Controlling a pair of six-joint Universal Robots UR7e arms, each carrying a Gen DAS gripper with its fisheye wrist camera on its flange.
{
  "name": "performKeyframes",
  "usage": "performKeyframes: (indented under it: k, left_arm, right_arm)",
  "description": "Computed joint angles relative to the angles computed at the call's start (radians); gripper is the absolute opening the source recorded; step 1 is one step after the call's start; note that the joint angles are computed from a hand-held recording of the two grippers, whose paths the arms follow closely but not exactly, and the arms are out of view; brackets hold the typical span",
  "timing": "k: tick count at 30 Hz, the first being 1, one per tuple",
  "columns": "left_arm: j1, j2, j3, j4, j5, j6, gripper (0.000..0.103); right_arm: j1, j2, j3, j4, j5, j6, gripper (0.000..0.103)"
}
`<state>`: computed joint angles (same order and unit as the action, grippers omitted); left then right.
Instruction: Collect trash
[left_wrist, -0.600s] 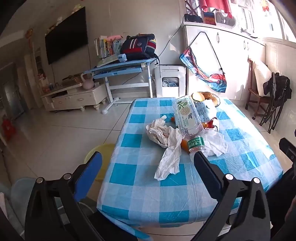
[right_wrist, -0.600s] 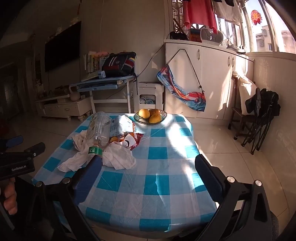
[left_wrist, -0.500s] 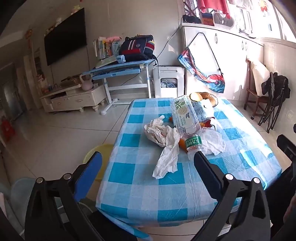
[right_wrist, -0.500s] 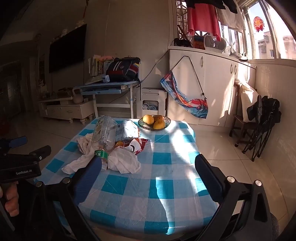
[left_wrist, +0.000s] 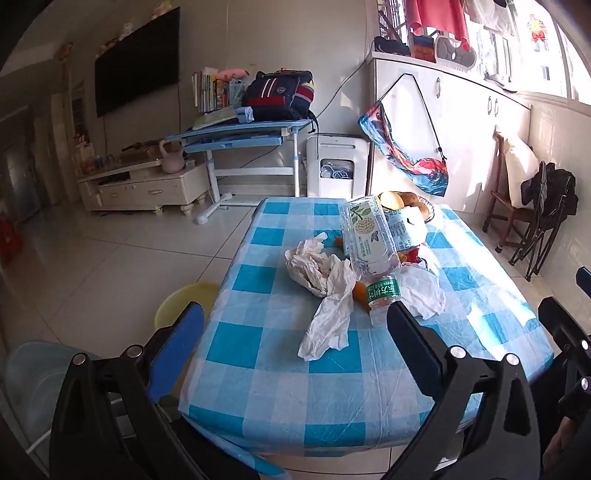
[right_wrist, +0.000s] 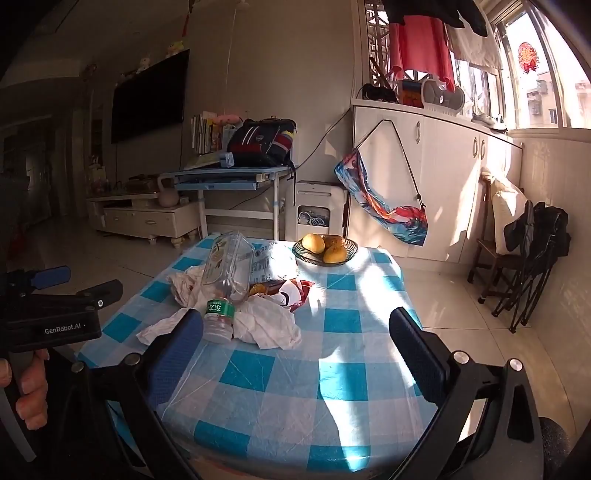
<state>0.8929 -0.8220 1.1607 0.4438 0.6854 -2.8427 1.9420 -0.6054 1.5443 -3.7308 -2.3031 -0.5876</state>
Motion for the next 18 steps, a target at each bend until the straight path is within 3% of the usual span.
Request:
performKeyframes:
  k: [18]
  left_arm:
    - [-0.008,-0.01,-0.002,-0.015,-0.009,0.017,0.096]
  right_arm:
    - [-0.002,0.01,-0.004,-0.021,-0.036,-0.003,0.097]
